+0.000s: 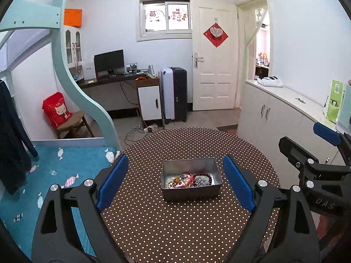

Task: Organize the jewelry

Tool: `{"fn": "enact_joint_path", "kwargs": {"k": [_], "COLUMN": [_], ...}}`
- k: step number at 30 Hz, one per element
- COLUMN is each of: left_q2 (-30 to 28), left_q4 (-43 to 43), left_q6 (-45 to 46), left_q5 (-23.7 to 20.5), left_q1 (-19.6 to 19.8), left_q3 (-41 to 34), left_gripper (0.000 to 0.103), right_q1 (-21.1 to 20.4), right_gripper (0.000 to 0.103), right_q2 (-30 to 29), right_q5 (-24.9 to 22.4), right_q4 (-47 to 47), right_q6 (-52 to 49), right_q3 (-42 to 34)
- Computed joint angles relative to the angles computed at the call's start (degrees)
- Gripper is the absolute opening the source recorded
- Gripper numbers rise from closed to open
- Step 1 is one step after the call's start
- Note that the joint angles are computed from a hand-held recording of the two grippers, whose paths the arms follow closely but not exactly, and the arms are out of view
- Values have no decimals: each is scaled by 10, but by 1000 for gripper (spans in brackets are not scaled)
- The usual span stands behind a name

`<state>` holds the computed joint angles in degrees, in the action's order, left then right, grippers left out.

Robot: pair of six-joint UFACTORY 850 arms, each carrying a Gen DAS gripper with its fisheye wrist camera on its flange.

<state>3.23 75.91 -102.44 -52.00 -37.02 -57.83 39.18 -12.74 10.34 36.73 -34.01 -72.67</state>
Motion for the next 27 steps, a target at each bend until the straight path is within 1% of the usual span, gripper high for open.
{"fn": "enact_joint_path", "kwargs": {"k": [2,9,12,20,27], "left_q2": [3,5,7,16,20], "left_q4": [3,-1,-5,-3,-8], "left_q6": [-3,-4,-2,-2,-1], "left_q5": [-9,-21,-21,-19,-17], "left_q1": [-4,-10,-9,-11,-14], "left_q3": [4,6,6,14,18], "left_gripper": [88,88,88,88,88], "right_q1": [1,1,2,1,4], "right_gripper": [96,96,96,96,96], "right_q2": [2,5,6,14,18], "right_q5": [4,2,1,5,10], "right_q4": [8,-17,-3,-15,23], "right_q6": [-9,16,0,5,-32], "right_q3": [2,9,9,17,22]}}
